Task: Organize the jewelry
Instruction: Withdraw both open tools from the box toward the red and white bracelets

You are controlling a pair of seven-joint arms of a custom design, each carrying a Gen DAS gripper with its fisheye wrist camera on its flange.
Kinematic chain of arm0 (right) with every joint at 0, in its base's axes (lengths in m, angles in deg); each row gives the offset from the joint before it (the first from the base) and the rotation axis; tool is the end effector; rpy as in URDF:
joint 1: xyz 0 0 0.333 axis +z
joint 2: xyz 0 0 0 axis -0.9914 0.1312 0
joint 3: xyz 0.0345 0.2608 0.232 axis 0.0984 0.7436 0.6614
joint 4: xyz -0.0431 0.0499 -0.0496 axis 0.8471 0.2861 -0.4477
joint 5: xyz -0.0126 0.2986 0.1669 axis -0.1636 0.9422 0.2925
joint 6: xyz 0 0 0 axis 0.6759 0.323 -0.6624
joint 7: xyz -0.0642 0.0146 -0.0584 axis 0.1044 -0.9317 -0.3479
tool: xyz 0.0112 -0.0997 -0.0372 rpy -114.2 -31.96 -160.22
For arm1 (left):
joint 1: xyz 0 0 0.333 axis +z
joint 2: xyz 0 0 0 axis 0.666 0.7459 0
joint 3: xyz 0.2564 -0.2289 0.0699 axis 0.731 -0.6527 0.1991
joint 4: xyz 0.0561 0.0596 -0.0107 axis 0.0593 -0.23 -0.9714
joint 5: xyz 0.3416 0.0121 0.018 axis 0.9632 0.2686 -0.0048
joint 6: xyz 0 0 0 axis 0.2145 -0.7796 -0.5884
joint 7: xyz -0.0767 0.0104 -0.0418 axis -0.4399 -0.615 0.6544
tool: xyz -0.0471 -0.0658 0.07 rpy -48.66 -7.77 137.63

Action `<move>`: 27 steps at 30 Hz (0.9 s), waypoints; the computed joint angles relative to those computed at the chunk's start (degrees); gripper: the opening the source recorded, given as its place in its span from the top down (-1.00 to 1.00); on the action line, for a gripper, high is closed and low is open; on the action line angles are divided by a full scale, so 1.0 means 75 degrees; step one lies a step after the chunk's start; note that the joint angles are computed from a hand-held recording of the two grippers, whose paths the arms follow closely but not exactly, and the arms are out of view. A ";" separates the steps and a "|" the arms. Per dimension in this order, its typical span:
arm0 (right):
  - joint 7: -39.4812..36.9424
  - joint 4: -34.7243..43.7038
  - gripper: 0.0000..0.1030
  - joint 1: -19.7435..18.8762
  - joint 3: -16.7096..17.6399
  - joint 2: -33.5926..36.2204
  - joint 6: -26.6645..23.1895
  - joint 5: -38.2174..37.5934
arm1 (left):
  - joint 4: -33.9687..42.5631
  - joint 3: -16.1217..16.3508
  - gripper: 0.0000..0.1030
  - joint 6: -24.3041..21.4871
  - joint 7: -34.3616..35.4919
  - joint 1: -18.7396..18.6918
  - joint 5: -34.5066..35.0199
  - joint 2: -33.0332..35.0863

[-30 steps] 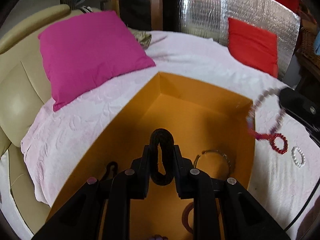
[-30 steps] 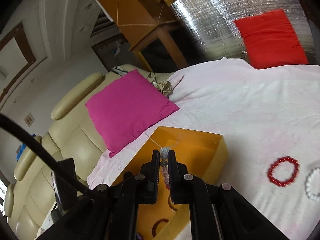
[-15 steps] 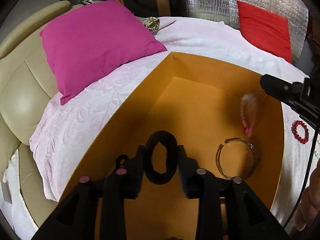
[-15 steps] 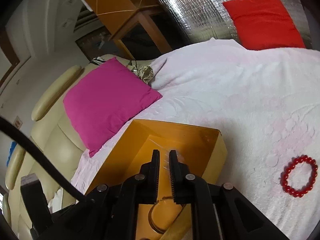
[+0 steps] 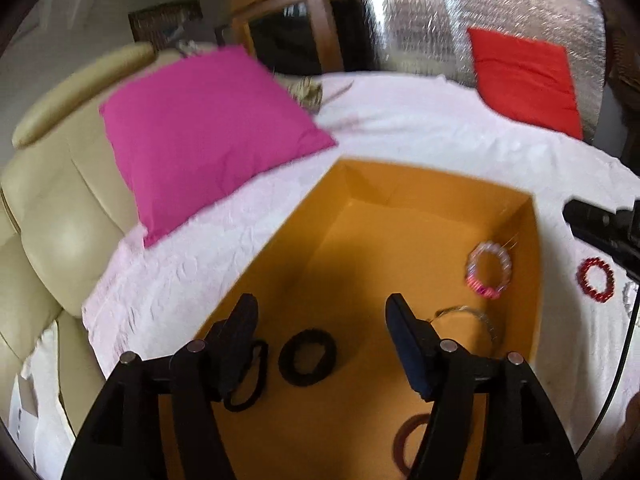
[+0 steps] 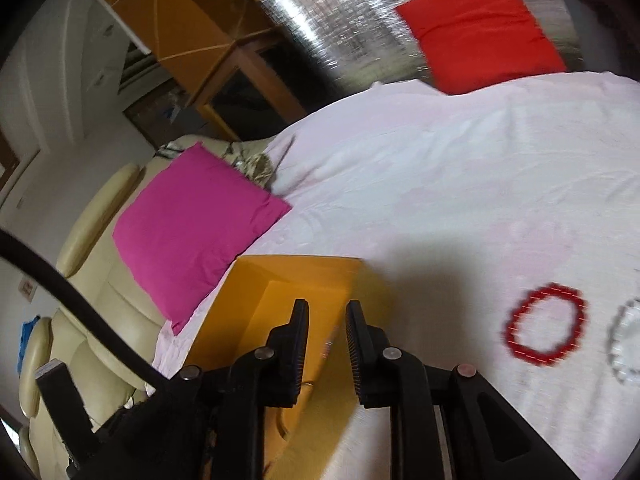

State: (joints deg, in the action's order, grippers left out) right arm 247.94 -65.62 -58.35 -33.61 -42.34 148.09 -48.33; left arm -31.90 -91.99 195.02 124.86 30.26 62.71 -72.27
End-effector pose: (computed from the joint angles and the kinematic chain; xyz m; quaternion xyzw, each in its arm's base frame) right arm 0.5273 0.2855 0.6934 -0.4411 0.7595 -0.1618 0.4500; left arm 0.5591 -0.2084 0.7056 -0.5355 0.7379 -0.2605 0.3176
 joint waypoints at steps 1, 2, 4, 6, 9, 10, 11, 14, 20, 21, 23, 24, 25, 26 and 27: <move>0.0075 -0.0125 0.59 0.0011 -0.0009 -0.0140 -0.0100 -0.0034 | -0.0126 -0.0002 -0.31 0.0238 -0.0100 -0.0037 0.0178 -0.0091; 0.0153 -0.0263 0.58 0.0010 0.0006 -0.0304 -0.0251 -0.0093 | -0.0228 -0.0017 -0.31 0.0432 -0.0178 -0.0065 0.0299 -0.0170; 0.0296 -0.0531 0.55 -0.0024 0.0108 -0.0678 -0.0704 -0.0274 | -0.0387 -0.0079 -0.31 0.0749 -0.0219 -0.0096 0.0348 -0.0307; 0.0382 -0.0763 0.54 -0.0137 0.0263 -0.1028 -0.1087 -0.0414 | -0.0529 -0.0151 -0.32 0.1019 -0.0183 -0.0123 0.0293 -0.0420; 0.0575 -0.1232 0.43 -0.0372 0.0540 -0.1673 -0.1558 -0.0636 | -0.0698 -0.0270 -0.50 0.1281 -0.0097 -0.0194 0.0175 -0.0571; 0.0691 -0.1401 0.37 -0.0467 0.0657 -0.1903 -0.1716 -0.0727 | -0.0767 -0.0316 -0.53 0.1376 -0.0045 -0.0226 0.0107 -0.0627; 0.0893 -0.1647 0.18 -0.0573 0.0803 -0.2227 -0.1942 -0.0872 | -0.0827 -0.0355 -0.53 0.1466 0.0002 -0.0256 0.0063 -0.0675; 0.1341 -0.2213 -0.08 -0.0918 0.1185 -0.2974 -0.2379 -0.1088 | -0.0959 -0.0462 -0.53 0.1679 0.0106 -0.0356 0.0035 -0.0763; 0.1433 -0.3102 -0.08 -0.1455 0.1448 -0.4080 -0.2748 -0.0486 | -0.1156 -0.0666 -0.53 0.1782 0.0279 -0.0573 -0.0208 -0.0903; 0.1369 -0.3194 -0.08 -0.1528 0.1457 -0.4197 -0.2784 -0.0358 | -0.1146 -0.0683 -0.53 0.1776 0.0304 -0.0603 -0.0196 -0.0879; 0.1276 -0.3349 -0.08 -0.1687 0.1453 -0.4385 -0.2802 -0.0089 | -0.1099 -0.0742 -0.53 0.1725 0.0348 -0.0699 -0.0159 -0.0814; 0.1216 -0.3406 -0.08 -0.1761 0.1454 -0.4441 -0.2786 0.0032 | -0.1075 -0.0765 -0.53 0.1693 0.0358 -0.0750 -0.0121 -0.0781; 0.1131 -0.3440 -0.08 -0.1824 0.1443 -0.4473 -0.2790 0.0166 | -0.1048 -0.0781 -0.53 0.1654 0.0342 -0.0799 -0.0065 -0.0748; 0.1054 -0.3476 -0.08 -0.1880 0.1428 -0.4491 -0.2786 0.0296 | -0.1021 -0.0792 -0.53 0.1617 0.0350 -0.0846 -0.0031 -0.0711; 0.0951 -0.3507 -0.08 -0.1920 0.1394 -0.4500 -0.2779 0.0437 | -0.1011 -0.0804 -0.53 0.1579 0.0295 -0.0899 0.0052 -0.0692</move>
State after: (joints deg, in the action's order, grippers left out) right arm 255.08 -91.92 -72.75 -23.16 -76.10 127.25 -45.05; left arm -39.48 -98.03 206.87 127.07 23.51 63.10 -77.46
